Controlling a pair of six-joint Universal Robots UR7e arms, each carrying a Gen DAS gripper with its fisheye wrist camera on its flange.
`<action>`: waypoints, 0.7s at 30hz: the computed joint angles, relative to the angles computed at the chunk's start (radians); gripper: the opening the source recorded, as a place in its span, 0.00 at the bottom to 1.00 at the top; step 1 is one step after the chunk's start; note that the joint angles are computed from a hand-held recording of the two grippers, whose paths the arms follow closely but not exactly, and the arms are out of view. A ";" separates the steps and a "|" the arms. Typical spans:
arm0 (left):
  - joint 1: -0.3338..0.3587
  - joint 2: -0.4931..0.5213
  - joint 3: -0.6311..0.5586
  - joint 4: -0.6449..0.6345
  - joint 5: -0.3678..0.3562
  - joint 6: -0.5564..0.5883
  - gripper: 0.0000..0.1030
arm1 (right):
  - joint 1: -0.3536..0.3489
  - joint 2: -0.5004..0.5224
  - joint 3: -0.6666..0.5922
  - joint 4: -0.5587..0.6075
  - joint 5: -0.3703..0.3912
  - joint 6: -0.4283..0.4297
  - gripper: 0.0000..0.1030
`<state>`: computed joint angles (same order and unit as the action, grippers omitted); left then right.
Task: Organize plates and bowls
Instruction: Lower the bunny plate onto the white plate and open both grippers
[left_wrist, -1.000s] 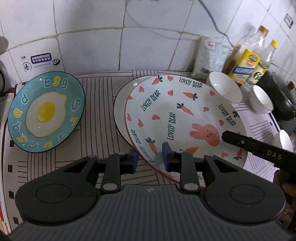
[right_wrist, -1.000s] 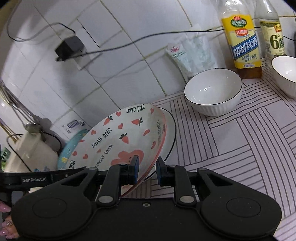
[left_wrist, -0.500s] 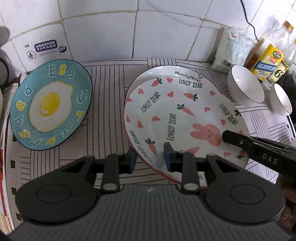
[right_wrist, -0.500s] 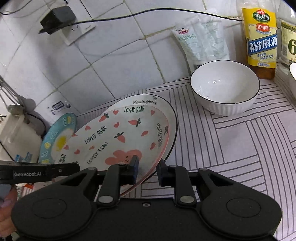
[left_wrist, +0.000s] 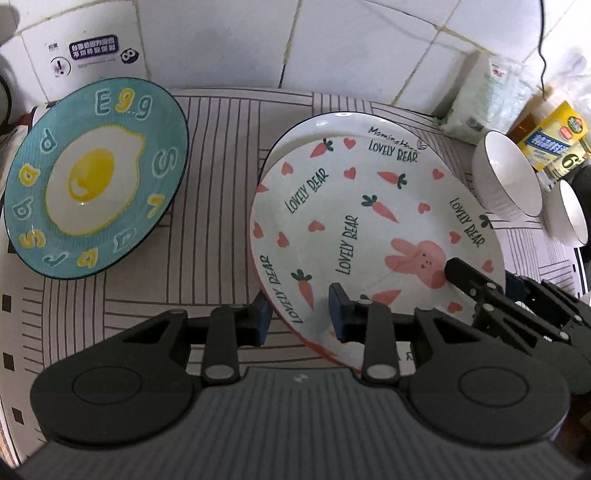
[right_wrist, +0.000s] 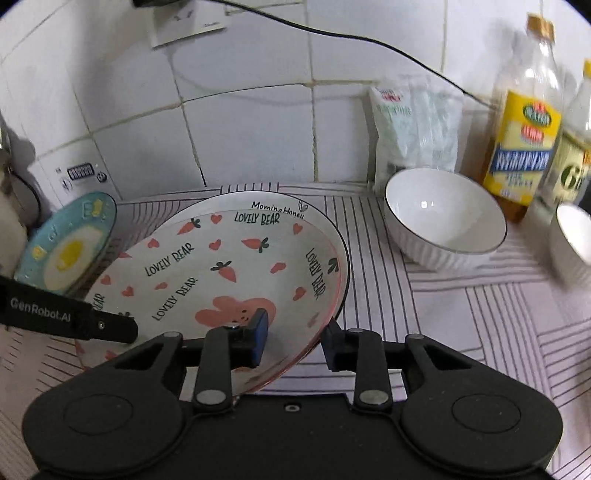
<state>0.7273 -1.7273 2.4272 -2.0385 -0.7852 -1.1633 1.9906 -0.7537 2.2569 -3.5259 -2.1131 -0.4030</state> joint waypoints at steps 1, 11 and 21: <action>0.005 0.002 0.000 -0.006 -0.003 0.004 0.30 | 0.000 0.005 -0.003 -0.006 -0.004 -0.003 0.35; 0.037 0.033 -0.004 -0.077 -0.008 0.042 0.28 | 0.030 0.102 -0.043 -0.135 -0.128 -0.186 0.38; -0.027 -0.032 0.010 -0.028 -0.014 -0.002 0.28 | 0.063 0.094 -0.008 -0.199 -0.161 -0.236 0.37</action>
<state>0.7003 -1.7594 2.4374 -2.0668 -0.7988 -1.1654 2.0541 -0.6601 2.2491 -3.7249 -2.2744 -0.6388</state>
